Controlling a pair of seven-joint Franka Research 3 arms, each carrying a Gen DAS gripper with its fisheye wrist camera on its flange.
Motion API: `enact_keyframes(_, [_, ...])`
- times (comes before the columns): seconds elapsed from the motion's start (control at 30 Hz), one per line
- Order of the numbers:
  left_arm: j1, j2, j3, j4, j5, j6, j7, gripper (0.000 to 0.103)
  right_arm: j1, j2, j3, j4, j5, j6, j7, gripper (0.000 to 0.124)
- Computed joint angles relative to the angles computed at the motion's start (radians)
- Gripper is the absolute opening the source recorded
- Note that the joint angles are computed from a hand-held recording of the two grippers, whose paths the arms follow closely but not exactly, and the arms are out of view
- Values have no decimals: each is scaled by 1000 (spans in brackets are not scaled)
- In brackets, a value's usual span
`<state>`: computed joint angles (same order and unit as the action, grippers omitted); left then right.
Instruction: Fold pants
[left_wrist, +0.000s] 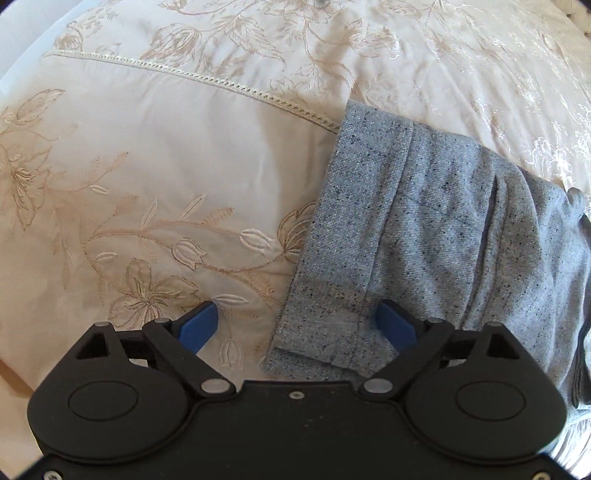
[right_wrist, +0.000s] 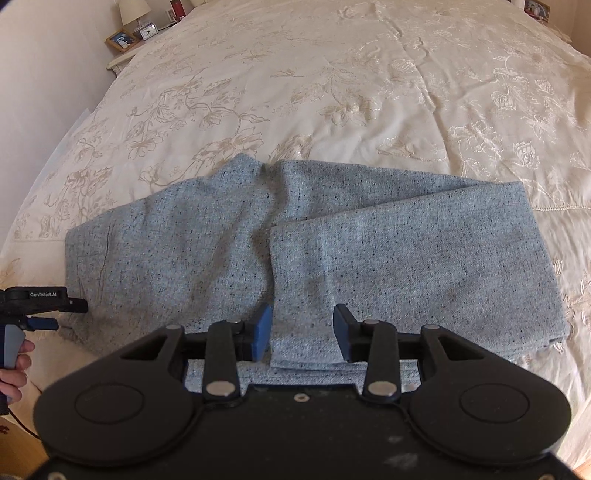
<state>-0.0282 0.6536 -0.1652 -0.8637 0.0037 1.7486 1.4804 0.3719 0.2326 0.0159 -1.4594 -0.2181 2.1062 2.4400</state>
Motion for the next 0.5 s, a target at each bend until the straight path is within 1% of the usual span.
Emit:
enact_keyframes(0.03, [11, 6, -9, 3, -19, 0, 10, 98, 2, 2, 2, 3, 4, -4, 5, 40])
enact_keyframes(0.07, [19, 17, -14, 13, -33, -5, 22, 102, 5, 3, 3, 5, 6, -8, 9, 40])
enact_keyframes(0.17, [28, 16, -13, -17, -36, 23, 51, 102, 11, 8, 7, 17, 16, -20, 12, 40])
enact_keyframes(0.37, [50, 19, -25, -23, -76, 27, 77, 102, 24, 2, 13, 16, 20, -26, 23, 40])
enact_keyframes(0.43, [55, 39, -30, 11, -87, 4, 99, 102, 26, 8, 15, 25, 28, -42, 18, 40])
enact_keyframes(0.47, [61, 58, -37, 49, -98, -28, 123, 101, 25, 8, 16, 26, 35, -47, 14, 40])
enact_keyframes(0.5, [73, 75, -52, 82, -122, -61, 158, 94, 24, 5, 16, 21, 38, -44, 13, 40])
